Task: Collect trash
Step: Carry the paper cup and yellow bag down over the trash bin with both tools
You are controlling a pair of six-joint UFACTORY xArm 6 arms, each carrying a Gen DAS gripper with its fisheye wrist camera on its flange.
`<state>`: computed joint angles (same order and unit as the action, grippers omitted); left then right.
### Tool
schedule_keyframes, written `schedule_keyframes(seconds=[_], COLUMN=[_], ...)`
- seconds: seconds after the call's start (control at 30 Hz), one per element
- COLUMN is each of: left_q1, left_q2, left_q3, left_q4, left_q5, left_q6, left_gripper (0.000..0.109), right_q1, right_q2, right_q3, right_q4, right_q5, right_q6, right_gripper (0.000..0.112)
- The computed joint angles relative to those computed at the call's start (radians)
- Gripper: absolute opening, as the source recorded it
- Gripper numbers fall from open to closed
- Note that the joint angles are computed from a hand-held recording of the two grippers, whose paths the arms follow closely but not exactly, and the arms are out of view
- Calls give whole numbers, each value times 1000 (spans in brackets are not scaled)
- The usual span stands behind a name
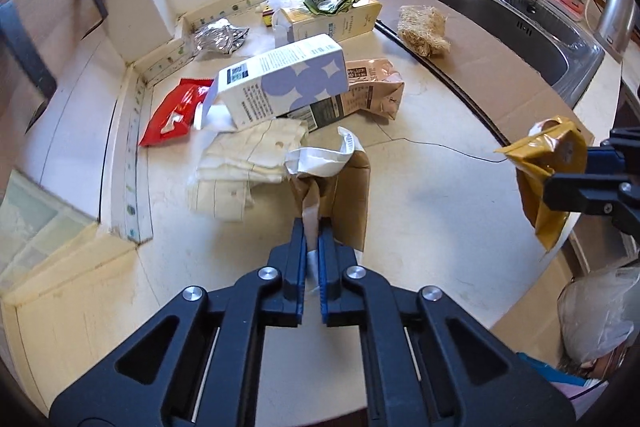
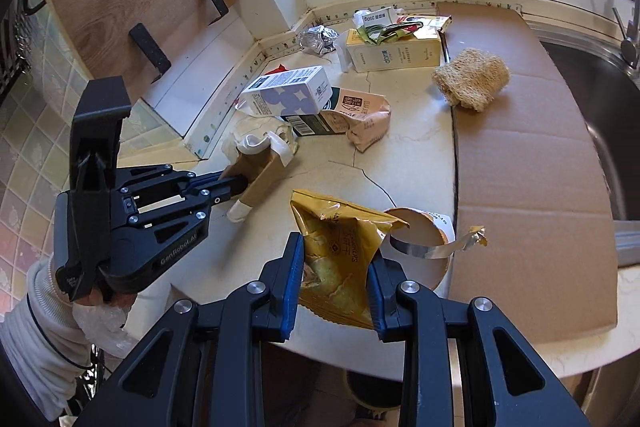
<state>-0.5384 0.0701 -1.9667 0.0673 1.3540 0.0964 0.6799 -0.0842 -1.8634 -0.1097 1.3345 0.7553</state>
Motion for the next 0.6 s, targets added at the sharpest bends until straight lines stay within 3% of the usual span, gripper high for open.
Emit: schedule_keyframes(seconds=[0.33, 0.6], left_q1=[-75, -305], left_q2=[-228, -447], left_q3=[137, 287], left_q4=[-26, 6], left_q5=[57, 106], left_q6=[-192, -494], left_gripper=[2, 3], right_q1=[136, 362], right_q2=[-148, -300], right_q3=[66, 158], right_q4=[-73, -178], right_q5=[35, 102], right_q6=[93, 254], right_gripper=[28, 28])
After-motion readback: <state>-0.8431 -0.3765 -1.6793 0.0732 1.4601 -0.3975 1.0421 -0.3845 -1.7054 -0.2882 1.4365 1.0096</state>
